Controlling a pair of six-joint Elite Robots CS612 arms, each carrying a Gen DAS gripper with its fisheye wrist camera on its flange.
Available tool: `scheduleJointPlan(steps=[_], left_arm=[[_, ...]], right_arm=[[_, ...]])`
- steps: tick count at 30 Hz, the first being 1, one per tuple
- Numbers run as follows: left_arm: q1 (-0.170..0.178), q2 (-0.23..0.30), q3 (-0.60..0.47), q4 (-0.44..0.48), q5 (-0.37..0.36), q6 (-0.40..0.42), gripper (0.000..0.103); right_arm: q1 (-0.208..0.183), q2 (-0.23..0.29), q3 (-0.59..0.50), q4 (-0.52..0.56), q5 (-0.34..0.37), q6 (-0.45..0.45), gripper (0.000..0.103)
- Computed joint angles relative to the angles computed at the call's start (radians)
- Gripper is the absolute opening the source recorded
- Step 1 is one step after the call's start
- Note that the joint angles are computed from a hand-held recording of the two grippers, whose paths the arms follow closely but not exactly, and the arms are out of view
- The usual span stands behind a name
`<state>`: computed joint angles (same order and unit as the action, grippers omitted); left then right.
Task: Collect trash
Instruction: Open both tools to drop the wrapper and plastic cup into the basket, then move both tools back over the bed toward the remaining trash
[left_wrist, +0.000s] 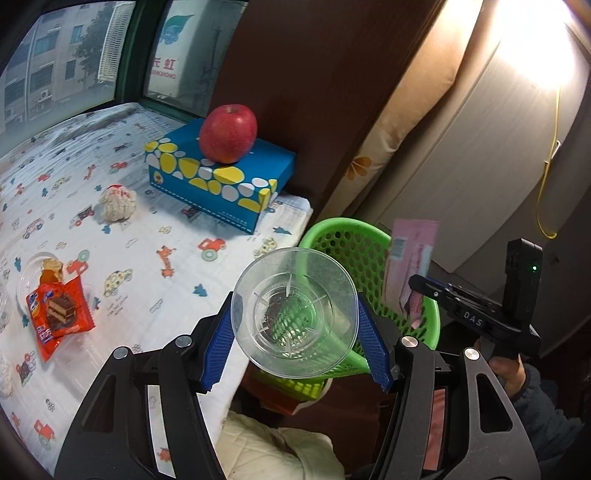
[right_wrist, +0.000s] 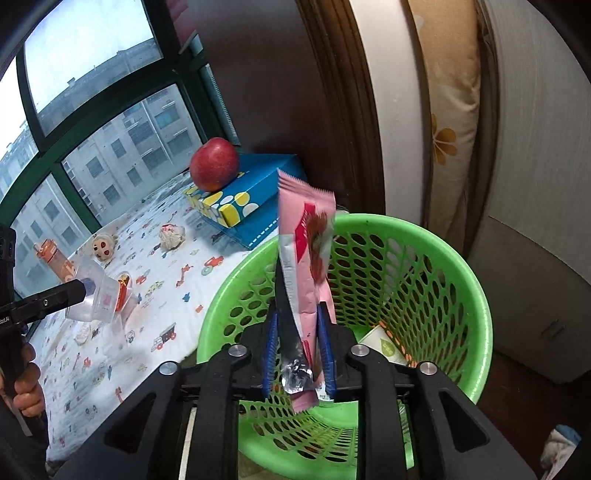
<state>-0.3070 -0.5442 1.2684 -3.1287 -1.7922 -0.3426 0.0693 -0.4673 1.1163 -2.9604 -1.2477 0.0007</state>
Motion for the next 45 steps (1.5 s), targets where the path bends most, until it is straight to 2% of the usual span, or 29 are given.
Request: scheduleJointPlan(steps=[5, 10, 14, 24, 28, 33, 45], left_arm=[[-0.019, 0.024, -0.06, 0.063, -0.024, 0.036, 0.061], [-0.037, 0.048, -0.112, 0.123, -0.044, 0.062, 0.061], [-0.048, 0.068, -0.149, 0.169, -0.053, 0.077, 0.061], [-0.065, 0.11, -0.228, 0.26, -0.095, 0.092, 0.063], [-0.064, 0.119, -0.237, 0.252, -0.126, 0.079, 0.074], [-0.062, 0.112, -0.223, 0.237, -0.126, 0.077, 0.074], [-0.041, 0.038, -0.081, 0.131, 0.001, 0.031, 0.074]], right_arm=[[-0.015, -0.007, 0.026, -0.028, -0.008, 0.032, 0.039], [-0.026, -0.014, 0.051, -0.057, -0.007, 0.054, 0.043], [-0.035, -0.022, 0.073, -0.088, 0.003, 0.075, 0.051], [-0.049, -0.027, 0.1, -0.12, 0.019, 0.115, 0.059], [-0.052, -0.03, 0.108, -0.126, 0.017, 0.12, 0.059], [-0.053, -0.032, 0.115, -0.128, 0.022, 0.125, 0.06], [-0.029, -0.029, 0.097, -0.124, 0.055, 0.093, 0.066]])
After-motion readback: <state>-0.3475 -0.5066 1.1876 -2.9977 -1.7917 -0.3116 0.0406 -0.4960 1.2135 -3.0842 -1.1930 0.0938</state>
